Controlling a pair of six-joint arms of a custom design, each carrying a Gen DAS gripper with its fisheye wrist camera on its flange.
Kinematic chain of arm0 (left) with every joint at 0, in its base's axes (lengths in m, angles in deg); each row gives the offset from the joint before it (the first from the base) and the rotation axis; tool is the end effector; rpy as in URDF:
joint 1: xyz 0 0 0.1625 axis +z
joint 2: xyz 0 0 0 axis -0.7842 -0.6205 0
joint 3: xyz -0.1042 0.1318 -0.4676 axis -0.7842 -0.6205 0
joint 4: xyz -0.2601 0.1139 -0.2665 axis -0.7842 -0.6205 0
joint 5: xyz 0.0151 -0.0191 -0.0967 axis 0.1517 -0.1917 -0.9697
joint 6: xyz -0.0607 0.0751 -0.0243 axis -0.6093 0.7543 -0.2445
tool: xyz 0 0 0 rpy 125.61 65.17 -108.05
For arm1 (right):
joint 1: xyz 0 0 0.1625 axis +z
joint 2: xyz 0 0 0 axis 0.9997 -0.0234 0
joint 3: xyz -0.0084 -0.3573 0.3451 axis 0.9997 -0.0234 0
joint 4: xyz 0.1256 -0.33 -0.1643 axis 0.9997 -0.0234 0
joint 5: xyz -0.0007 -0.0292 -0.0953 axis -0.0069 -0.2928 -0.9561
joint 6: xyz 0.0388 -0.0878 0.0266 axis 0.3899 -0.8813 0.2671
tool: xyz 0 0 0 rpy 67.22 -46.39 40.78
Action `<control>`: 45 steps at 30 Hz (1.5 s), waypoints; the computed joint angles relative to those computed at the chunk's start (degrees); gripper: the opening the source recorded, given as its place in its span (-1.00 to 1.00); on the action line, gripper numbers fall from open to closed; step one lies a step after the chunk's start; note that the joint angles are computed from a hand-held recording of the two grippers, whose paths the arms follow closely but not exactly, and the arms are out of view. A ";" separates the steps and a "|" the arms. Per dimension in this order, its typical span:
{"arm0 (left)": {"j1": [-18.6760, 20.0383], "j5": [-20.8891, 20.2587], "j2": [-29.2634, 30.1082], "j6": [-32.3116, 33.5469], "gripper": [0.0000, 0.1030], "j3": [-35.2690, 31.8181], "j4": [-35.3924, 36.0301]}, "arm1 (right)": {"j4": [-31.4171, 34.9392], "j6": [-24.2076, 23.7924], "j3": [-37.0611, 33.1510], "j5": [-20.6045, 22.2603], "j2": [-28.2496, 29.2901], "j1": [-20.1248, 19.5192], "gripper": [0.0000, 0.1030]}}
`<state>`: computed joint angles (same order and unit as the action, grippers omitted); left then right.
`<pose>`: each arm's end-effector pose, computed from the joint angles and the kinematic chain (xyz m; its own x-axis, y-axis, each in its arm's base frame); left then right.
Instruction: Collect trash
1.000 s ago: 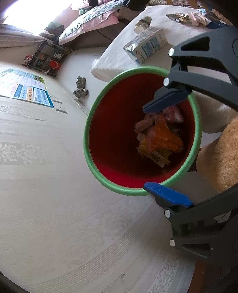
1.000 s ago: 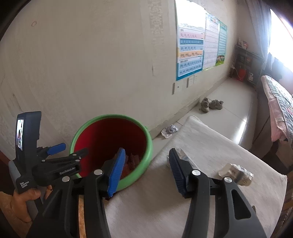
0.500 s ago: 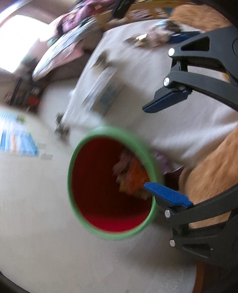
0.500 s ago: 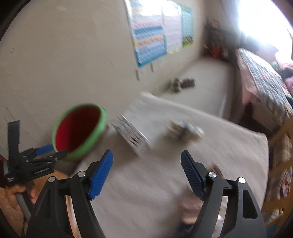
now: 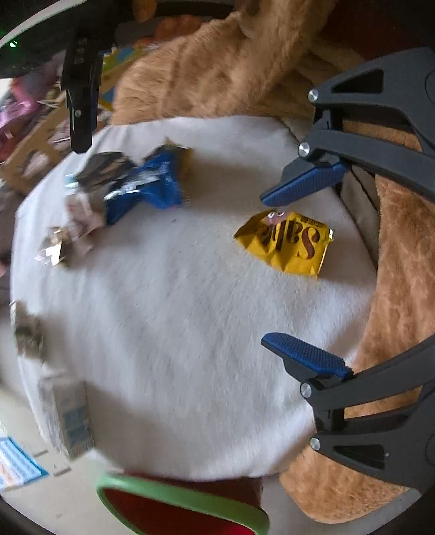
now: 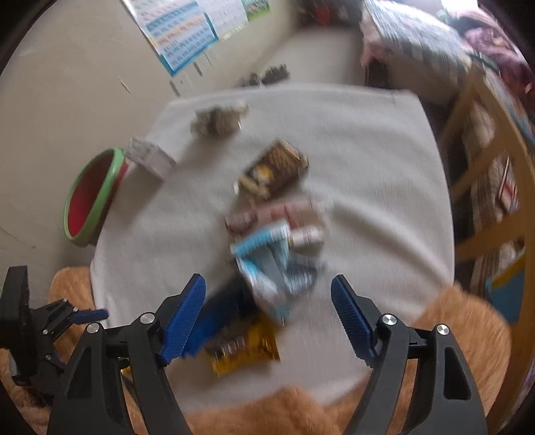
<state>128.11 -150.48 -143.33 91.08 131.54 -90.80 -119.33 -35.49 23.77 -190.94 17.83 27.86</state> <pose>0.0496 -0.5691 0.3385 -0.7023 0.5595 -0.4402 0.5291 0.8239 0.2030 0.3748 -0.5812 -0.0312 -0.8606 0.0086 0.5092 -0.1548 0.9481 -0.2778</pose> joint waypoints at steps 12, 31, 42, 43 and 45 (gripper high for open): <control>0.33 -0.47 1.28 -1.13 -0.27 0.39 0.59 | 2.27 3.68 0.51 6.10 -0.03 -1.68 0.51; 4.70 1.31 3.92 -11.38 -0.26 -7.09 -7.55 | 13.25 0.47 -4.76 8.52 4.33 -1.60 0.40; 5.26 1.34 4.16 -11.94 -0.26 -7.37 -6.87 | -0.18 4.61 0.50 3.29 0.89 -1.83 0.43; 5.26 1.36 4.18 -11.90 -0.26 -7.37 -6.83 | -0.79 4.32 0.36 1.42 0.94 -1.61 0.43; 5.28 1.50 4.26 -11.80 -0.26 -7.36 -6.65 | 0.15 3.53 -0.89 -0.55 1.36 -1.63 0.43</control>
<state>133.38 -148.98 -139.07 79.28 124.18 -97.45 -119.18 -31.96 22.88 -191.49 19.19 26.23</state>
